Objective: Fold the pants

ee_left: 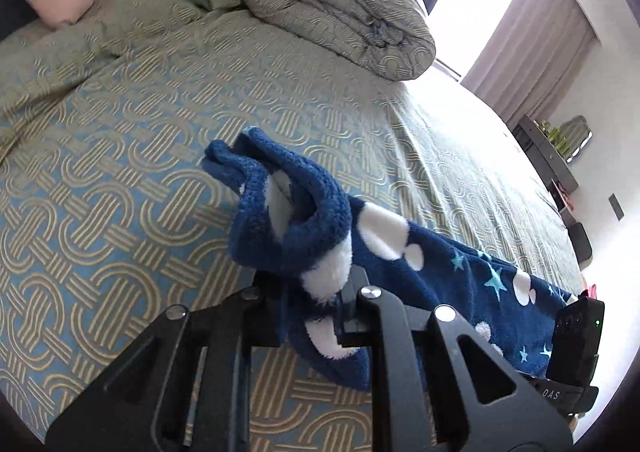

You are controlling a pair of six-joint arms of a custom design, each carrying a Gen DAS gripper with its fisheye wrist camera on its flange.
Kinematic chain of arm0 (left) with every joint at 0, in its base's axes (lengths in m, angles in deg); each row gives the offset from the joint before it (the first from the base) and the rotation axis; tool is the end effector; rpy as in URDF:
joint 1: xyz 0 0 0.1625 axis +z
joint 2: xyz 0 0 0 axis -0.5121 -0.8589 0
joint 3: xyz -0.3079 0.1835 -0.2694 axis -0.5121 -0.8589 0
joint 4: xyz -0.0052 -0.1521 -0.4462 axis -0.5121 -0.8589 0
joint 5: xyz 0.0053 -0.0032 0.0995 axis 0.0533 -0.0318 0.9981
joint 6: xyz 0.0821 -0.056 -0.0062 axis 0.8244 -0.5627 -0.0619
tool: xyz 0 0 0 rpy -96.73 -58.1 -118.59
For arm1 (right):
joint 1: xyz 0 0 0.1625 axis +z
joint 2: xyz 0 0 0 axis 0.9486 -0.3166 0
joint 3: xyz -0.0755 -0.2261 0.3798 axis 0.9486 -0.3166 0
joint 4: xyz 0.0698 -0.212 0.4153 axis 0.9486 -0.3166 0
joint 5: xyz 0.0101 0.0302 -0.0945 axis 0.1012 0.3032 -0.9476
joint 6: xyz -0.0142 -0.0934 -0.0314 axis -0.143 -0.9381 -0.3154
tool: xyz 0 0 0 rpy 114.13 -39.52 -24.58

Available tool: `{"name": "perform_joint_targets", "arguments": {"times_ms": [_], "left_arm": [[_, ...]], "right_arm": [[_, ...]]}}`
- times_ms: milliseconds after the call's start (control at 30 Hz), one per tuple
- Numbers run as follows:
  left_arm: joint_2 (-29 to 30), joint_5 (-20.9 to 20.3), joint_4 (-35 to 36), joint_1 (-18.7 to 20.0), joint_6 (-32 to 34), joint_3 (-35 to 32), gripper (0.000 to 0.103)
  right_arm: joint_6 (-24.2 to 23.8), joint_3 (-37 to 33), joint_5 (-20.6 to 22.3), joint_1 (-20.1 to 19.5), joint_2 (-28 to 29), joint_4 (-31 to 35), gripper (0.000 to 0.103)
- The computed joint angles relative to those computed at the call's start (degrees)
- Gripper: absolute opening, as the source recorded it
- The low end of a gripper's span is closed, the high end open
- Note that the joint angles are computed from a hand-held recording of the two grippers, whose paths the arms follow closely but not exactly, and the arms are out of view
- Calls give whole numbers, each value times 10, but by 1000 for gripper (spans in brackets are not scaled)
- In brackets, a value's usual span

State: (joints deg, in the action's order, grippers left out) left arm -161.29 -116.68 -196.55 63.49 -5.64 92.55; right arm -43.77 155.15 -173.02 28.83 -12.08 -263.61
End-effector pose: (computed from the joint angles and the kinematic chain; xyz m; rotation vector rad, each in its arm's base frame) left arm -0.0791 -0.3115 0.2504 -0.1177 2.3533 -1.1681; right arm 0.1952 -0.3487 0.0675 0.4015 -3.0686 0.3250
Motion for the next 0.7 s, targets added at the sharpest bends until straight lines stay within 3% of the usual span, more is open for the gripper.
{"name": "perform_joint_targets", "arguments": {"times_ms": [133, 167, 267, 300, 367, 433, 567, 700], "left_arm": [[114, -10, -96, -18, 80, -32, 18], [151, -14, -130, -21, 105, -41, 18], [259, -41, -236, -26, 179, -67, 18], [294, -55, -272, -25, 203, -77, 18], [356, -89, -335, -24, 245, -93, 18], [426, -133, -388, -21, 283, -113, 18], [525, -204, -418, -20, 302, -143, 18], [572, -209, -384, -26, 274, -149, 18]], "right_arm": [[-18, 11, 88, -60, -73, 67, 68], [-18, 19, 81, -69, -95, 58, 68], [-22, 30, -12, -73, -149, 40, 68], [-30, 36, -25, -84, -171, 47, 68], [-58, 48, 5, -129, -221, 96, 68], [-96, 61, 62, -185, -265, 141, 64], [-116, 75, 134, -256, -310, 179, 55], [-133, 89, 145, -273, -353, 186, 57]]}}
